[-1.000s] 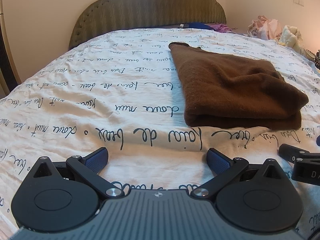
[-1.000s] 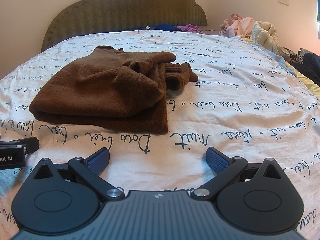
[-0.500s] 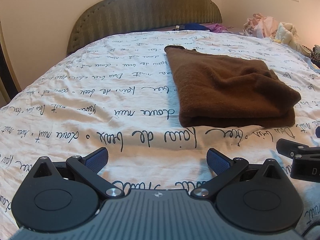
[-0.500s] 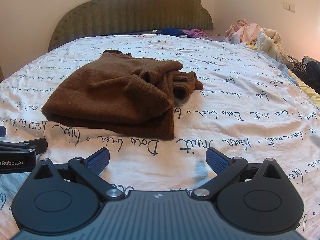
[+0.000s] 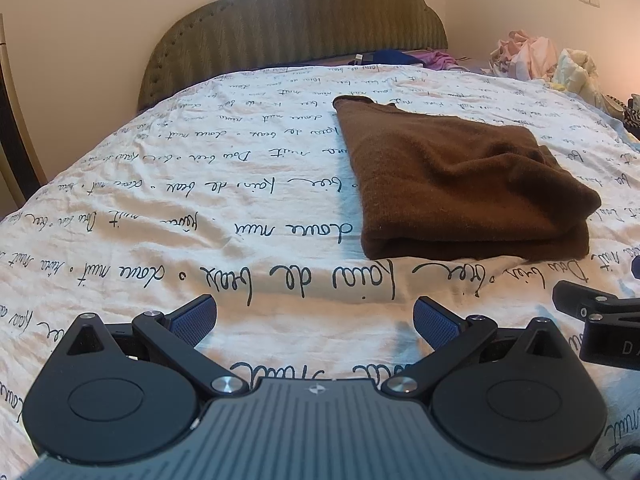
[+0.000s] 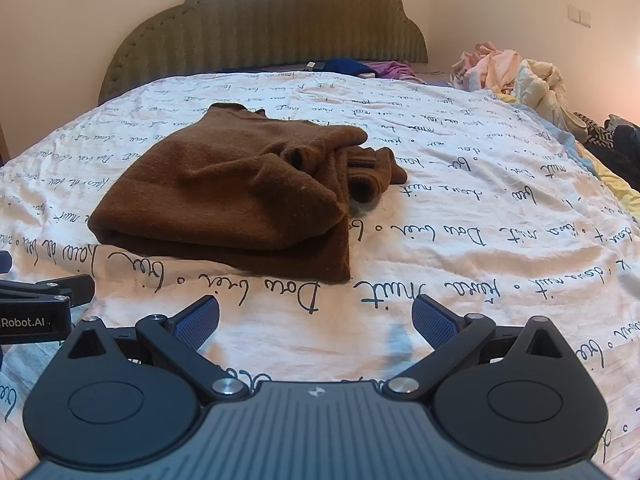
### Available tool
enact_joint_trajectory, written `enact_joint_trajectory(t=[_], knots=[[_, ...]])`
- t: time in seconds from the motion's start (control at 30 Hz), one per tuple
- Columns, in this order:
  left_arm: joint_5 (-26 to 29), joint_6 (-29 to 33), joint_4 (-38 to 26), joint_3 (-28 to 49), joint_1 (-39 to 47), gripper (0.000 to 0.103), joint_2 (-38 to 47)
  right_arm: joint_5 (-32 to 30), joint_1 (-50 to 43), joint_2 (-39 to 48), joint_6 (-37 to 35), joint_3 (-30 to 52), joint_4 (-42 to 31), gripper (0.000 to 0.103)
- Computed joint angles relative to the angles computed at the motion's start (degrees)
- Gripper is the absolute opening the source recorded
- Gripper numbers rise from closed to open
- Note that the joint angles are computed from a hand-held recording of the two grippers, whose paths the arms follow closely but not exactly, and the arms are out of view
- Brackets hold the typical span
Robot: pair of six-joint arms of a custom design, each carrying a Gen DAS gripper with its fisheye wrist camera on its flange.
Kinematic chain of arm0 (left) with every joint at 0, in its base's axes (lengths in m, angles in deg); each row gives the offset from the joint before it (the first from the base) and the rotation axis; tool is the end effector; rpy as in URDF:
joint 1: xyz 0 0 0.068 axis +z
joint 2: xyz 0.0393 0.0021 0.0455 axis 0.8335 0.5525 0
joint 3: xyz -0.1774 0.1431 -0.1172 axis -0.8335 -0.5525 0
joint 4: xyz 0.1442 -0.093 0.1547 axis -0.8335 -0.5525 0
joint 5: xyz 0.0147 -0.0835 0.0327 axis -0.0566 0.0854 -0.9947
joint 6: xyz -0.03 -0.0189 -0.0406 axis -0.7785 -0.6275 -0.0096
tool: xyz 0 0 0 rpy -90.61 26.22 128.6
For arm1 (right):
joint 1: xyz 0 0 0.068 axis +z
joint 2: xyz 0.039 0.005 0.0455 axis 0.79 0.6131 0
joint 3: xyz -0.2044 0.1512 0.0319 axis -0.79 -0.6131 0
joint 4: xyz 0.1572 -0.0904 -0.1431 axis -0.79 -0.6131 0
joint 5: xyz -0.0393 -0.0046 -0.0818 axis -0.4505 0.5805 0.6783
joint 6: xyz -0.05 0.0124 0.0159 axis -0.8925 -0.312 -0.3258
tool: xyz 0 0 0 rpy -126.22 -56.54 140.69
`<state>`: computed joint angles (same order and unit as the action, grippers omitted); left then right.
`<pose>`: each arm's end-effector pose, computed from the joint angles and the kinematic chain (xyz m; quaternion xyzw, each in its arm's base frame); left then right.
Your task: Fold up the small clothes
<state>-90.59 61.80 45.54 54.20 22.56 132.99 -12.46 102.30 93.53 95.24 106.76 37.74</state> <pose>0.2922 -0.1919 0.1592 0.2709 0.8605 -0.0659 0.4264 0.1988 0.1945 0.1597 0.2556 0.8629 -0.1260 0.4174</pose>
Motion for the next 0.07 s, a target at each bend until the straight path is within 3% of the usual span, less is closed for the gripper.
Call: enact_joint_trajectory(t=[0.07], knots=[[0.0, -0.1, -0.7, 0.4, 0.0, 0.103, 0.1, 0.0, 0.0, 0.1, 0.1, 0.1, -0.2, 0.103]])
